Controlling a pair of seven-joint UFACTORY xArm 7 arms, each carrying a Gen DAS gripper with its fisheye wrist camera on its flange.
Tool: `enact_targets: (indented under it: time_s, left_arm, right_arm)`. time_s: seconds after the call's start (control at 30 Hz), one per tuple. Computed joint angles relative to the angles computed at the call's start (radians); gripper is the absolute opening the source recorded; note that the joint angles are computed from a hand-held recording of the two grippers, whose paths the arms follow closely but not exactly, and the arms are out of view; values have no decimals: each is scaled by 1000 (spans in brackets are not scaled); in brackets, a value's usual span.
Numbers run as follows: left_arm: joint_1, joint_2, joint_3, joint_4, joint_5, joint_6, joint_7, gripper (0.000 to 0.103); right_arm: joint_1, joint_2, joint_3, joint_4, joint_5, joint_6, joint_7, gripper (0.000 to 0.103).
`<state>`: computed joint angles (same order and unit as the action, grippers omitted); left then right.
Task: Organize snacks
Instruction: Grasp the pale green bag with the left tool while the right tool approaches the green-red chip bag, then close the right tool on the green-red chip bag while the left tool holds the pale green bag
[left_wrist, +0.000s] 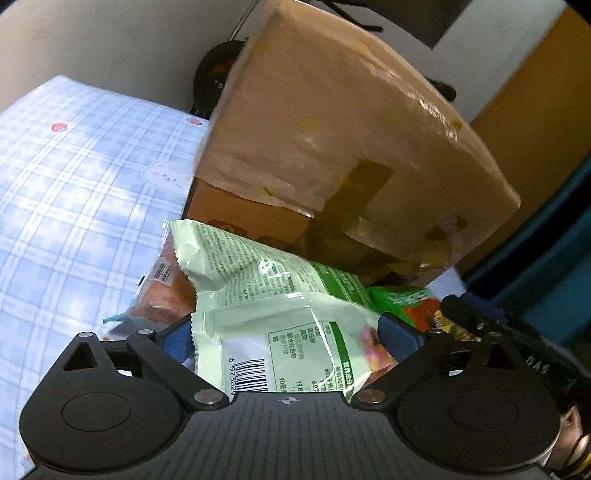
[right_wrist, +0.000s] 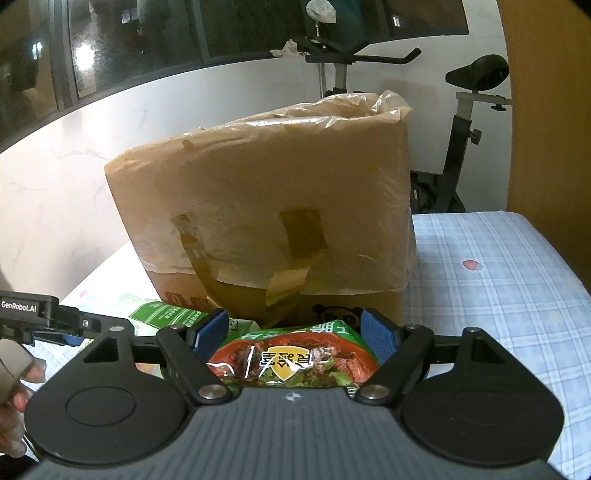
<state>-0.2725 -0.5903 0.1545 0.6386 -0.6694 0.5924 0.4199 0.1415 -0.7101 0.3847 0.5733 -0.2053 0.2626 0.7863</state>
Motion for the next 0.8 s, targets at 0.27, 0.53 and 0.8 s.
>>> enact_targets:
  time_s: [0.27, 0.53, 0.8]
  left_arm:
    - [-4, 37, -3, -3, -45, -4, -14, 101]
    - [-4, -38, -21, -31, -33, -50, 27, 75]
    - [5, -147, 1, -53, 44, -109, -22, 74]
  right_arm:
    - [22, 1, -15, -12, 14, 9, -4, 81]
    - [28, 2, -19, -12, 21, 21, 0, 81]
    - [33, -68, -32, -39, 26, 65, 4, 81]
